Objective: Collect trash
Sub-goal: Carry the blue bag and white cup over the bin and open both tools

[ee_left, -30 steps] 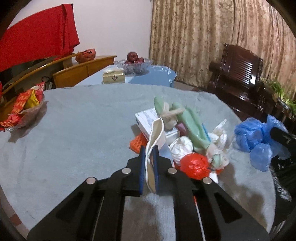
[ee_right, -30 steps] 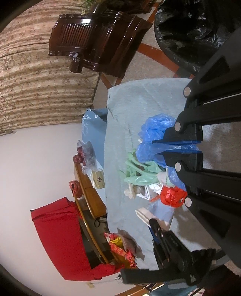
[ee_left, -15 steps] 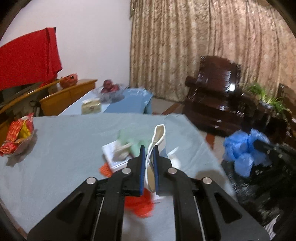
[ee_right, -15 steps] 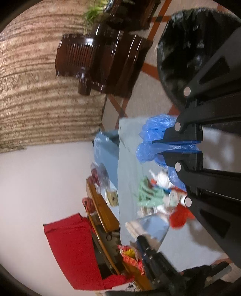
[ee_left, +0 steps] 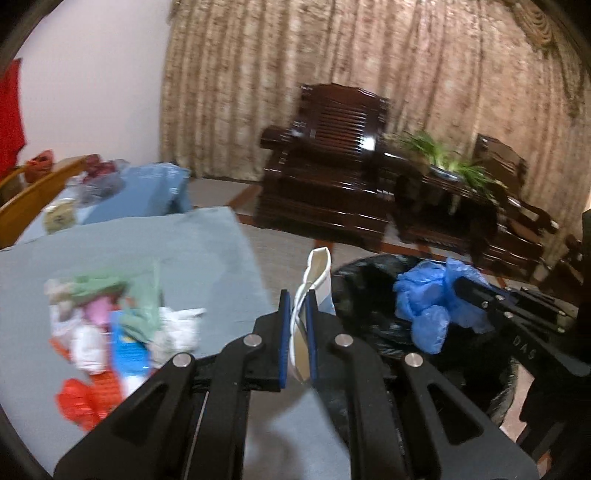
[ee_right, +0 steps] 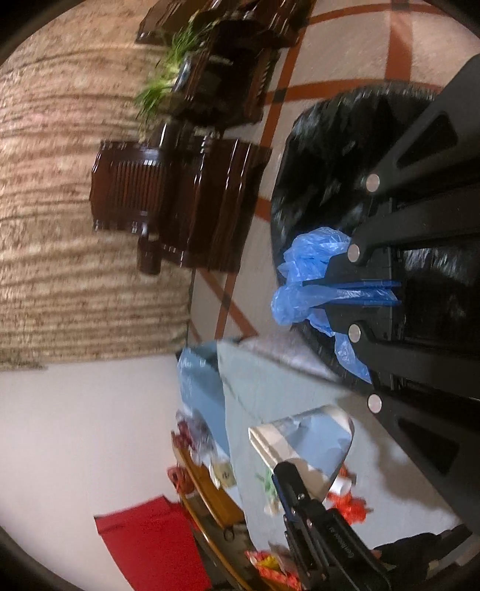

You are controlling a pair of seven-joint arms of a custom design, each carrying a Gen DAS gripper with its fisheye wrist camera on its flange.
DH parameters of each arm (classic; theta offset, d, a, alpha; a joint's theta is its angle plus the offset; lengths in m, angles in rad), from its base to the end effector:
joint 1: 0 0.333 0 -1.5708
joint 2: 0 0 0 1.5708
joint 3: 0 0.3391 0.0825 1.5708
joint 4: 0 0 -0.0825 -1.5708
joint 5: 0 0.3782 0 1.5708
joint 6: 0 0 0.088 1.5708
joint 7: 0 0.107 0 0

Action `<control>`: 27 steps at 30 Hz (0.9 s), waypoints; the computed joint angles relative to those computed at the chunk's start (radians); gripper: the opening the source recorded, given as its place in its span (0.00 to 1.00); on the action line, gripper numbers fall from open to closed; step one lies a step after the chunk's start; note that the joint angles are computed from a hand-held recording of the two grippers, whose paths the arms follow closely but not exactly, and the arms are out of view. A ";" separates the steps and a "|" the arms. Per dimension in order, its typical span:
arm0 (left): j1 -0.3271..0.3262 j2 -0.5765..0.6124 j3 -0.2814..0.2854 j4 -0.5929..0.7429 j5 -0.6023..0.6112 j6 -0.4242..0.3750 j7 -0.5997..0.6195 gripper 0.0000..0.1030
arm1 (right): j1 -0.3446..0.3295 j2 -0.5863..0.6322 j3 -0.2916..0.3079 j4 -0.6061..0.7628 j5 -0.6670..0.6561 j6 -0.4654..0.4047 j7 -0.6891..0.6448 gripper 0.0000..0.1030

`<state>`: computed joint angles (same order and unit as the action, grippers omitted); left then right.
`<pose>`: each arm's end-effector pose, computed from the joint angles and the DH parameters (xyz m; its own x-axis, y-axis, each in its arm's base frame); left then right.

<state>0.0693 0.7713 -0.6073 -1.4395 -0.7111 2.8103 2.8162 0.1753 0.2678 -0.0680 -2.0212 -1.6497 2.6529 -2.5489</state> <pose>0.7330 -0.2495 0.3694 -0.7957 -0.5964 0.1055 -0.4059 0.3959 -0.8237 0.6024 0.0944 0.3603 -0.5329 -0.8395 -0.1060 -0.4145 0.3682 -0.8322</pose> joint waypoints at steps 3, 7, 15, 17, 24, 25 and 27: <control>-0.039 0.027 0.007 0.021 0.022 -0.020 -0.015 0.07 | -0.011 -0.013 -0.007 -0.036 0.012 -0.010 0.014 0.04; -0.101 0.067 0.044 0.076 0.076 -0.079 -0.081 0.20 | -0.022 -0.017 -0.010 -0.068 0.055 -0.019 0.000 0.06; -0.089 0.086 0.027 0.076 0.077 -0.050 -0.080 0.68 | -0.017 -0.035 -0.012 -0.113 0.082 -0.064 0.018 0.64; -0.059 0.076 0.008 0.050 0.063 -0.006 -0.054 0.75 | -0.010 -0.036 -0.008 -0.108 0.084 -0.091 0.019 0.79; 0.034 0.056 -0.031 0.012 0.062 0.128 -0.033 0.87 | 0.003 -0.008 0.004 -0.052 0.025 -0.087 0.066 0.94; 0.049 0.056 -0.035 0.008 0.066 0.154 -0.033 0.87 | 0.005 0.005 0.006 -0.032 0.025 -0.079 0.058 0.94; 0.070 0.052 -0.035 0.004 0.086 0.181 -0.053 0.87 | 0.012 0.037 0.008 0.016 0.010 -0.052 0.057 0.94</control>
